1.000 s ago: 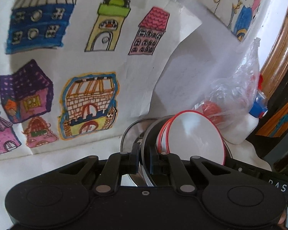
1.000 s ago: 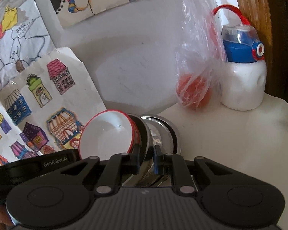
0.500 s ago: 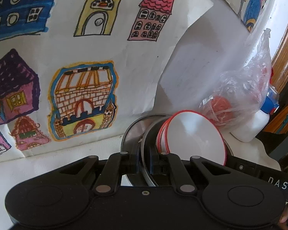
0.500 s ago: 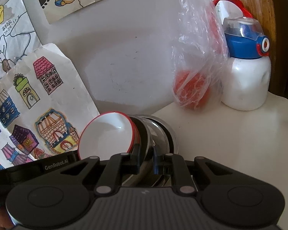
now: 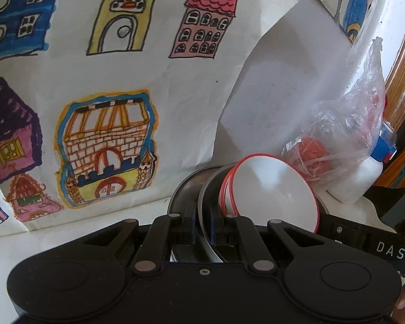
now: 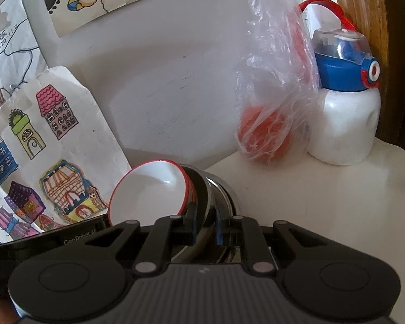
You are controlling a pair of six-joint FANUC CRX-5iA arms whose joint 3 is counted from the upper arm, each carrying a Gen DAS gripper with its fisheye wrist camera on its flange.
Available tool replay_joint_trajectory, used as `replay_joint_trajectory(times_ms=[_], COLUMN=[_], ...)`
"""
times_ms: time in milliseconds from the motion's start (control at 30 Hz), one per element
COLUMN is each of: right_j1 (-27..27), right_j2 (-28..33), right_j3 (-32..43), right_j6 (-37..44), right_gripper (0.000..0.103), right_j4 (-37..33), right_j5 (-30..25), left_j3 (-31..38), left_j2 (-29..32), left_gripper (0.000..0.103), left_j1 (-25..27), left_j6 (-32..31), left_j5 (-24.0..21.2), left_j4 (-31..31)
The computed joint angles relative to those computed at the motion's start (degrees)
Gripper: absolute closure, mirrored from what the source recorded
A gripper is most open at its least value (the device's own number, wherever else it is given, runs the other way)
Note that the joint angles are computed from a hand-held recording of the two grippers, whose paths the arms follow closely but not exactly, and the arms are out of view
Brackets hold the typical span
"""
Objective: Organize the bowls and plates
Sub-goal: 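Lower the bowl stack onto the steel plate beside the water bottle with both grippers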
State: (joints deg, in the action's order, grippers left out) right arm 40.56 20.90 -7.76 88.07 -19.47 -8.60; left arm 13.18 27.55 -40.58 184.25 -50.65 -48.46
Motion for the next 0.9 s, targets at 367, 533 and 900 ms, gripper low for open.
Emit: replay_joint_trajectory(times_ms=[367,533,900], right_j1=[-0.1,-0.2,-0.1], right_j2=[0.2,0.4,0.3], right_j3=[-0.9,-0.7,-0.8], right_j6=[-3.8,-3.8,-4.0], right_gripper=[0.088,0.088,0.088], right_j4=[2.8,2.0,1.9], right_j5=[1.2,1.3,1.4], left_j3=[1.3,1.6,1.5], left_j2=[1.2,1.4,1.3], left_gripper=[0.095,0.095,0.095], left_j1=[0.3,0.3,0.4], left_j6=[-0.8,-1.1,-1.2], left_j5=[0.9,0.8,0.8], left_j4=[0.1,0.0,-0.4])
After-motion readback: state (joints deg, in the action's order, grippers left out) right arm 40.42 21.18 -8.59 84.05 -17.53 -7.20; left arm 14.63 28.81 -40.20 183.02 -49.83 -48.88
